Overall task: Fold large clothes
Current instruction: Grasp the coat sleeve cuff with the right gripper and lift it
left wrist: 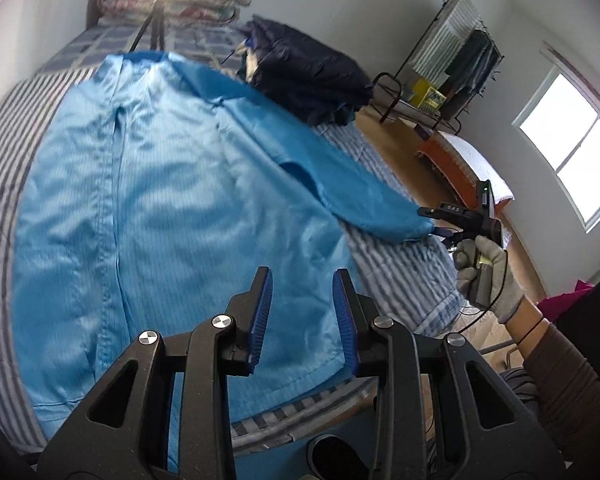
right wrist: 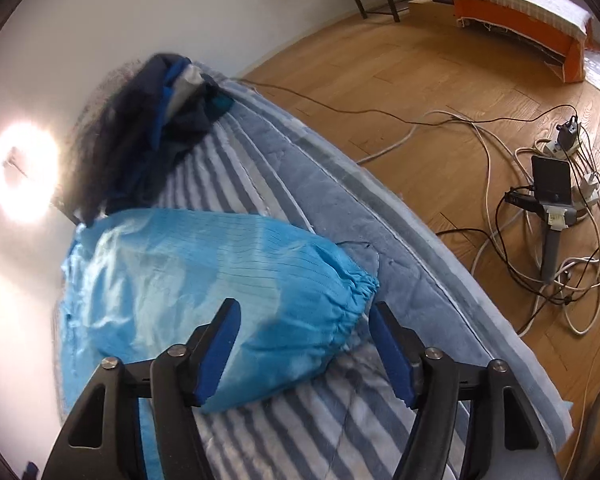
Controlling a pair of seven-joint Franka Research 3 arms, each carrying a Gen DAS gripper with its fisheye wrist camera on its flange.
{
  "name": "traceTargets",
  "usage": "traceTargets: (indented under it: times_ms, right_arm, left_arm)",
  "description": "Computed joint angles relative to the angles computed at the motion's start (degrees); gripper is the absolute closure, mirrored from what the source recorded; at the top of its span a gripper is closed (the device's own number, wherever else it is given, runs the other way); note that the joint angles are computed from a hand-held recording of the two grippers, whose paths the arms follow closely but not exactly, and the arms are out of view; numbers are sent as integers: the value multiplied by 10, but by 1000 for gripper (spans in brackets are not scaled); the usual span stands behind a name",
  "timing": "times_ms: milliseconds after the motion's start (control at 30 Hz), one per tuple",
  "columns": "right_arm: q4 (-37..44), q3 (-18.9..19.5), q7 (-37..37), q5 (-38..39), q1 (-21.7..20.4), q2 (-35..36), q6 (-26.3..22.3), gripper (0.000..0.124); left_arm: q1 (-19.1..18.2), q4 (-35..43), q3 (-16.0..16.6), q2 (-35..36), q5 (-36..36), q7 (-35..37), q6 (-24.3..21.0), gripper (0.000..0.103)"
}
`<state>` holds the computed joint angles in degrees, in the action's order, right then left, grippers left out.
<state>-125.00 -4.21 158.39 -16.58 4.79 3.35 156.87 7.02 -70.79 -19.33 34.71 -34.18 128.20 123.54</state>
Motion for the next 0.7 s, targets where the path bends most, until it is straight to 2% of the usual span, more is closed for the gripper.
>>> traceTargets:
  times_ms: [33,67,100,167,267,433,700]
  right_arm:
    - [10,2,-15,3,0,9,-8,60]
    - [18,3,-30,6,1,14,-15,69]
    - [24,3,-43,11,3,19,-19,86]
    - [33,1,-52,8,9,22,-31,101]
    - [36,-3,-34,-22,18,13,-29,116]
    - [65,8,-12,-113,34,1,-58,118]
    - [115,34,-35,-162,58,-1,-63,119]
  left_arm:
    - [-3,5,5,7,8,-6,-4,72]
    - [-4,10,6,12,14,-6,-9,72]
    - [-4,12,7,16,20,-2,-8,72]
    - [-8,17,13,24,34,-9,2,72]
    - [-2,57,7,50,33,-36,-18,72]
    - [1,94,-1,73,34,-57,-26,72]
    - [7,116,-6,82,28,-80,-9,72]
